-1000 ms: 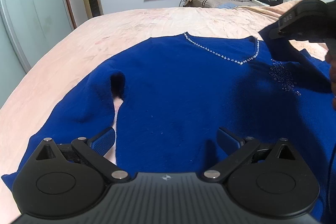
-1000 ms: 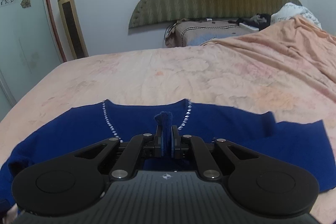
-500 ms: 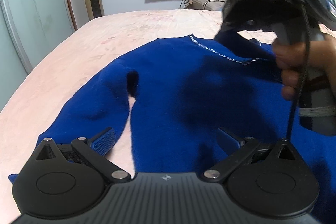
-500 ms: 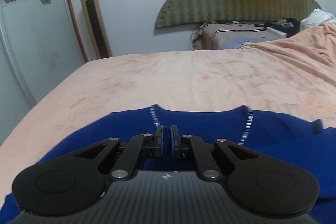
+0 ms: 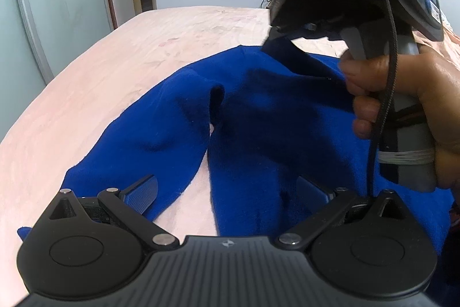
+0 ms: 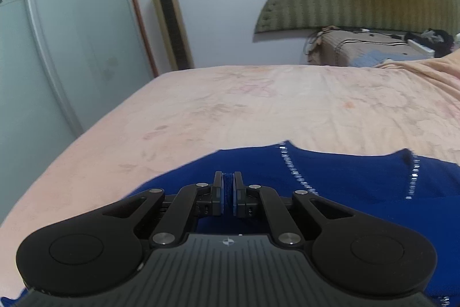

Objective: Fold small clothes

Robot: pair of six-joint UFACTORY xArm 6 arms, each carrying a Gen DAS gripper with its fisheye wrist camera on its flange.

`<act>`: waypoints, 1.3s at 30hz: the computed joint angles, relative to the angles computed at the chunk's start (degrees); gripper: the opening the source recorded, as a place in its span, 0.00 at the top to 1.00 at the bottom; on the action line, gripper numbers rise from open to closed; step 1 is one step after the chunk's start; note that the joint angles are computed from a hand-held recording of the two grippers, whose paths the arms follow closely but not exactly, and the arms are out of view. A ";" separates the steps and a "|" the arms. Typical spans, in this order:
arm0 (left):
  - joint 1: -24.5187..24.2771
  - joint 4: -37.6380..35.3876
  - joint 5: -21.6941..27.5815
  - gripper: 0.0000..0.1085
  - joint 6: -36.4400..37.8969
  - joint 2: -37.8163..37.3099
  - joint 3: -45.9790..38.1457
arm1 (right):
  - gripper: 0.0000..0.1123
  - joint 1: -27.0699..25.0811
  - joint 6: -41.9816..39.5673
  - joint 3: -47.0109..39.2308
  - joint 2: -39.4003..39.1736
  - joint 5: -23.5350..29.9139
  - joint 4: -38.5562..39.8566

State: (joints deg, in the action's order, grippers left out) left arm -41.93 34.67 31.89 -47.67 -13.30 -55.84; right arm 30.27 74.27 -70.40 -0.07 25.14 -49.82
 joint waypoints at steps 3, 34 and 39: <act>-0.06 0.45 0.20 0.05 -0.40 -0.34 0.12 | 0.92 0.19 -0.23 -1.40 1.44 -1.89 -1.03; 3.50 -6.56 5.20 0.05 7.24 -15.76 7.54 | 0.54 2.37 -10.27 7.97 -6.96 4.48 17.38; 7.30 0.87 12.05 0.05 3.44 -21.79 10.59 | 0.54 5.74 -19.26 10.74 -10.56 -3.19 22.12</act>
State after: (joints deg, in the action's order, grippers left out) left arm -34.63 35.54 43.94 -44.23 -35.08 -45.25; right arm 36.01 55.01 -59.66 -10.63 21.95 -27.71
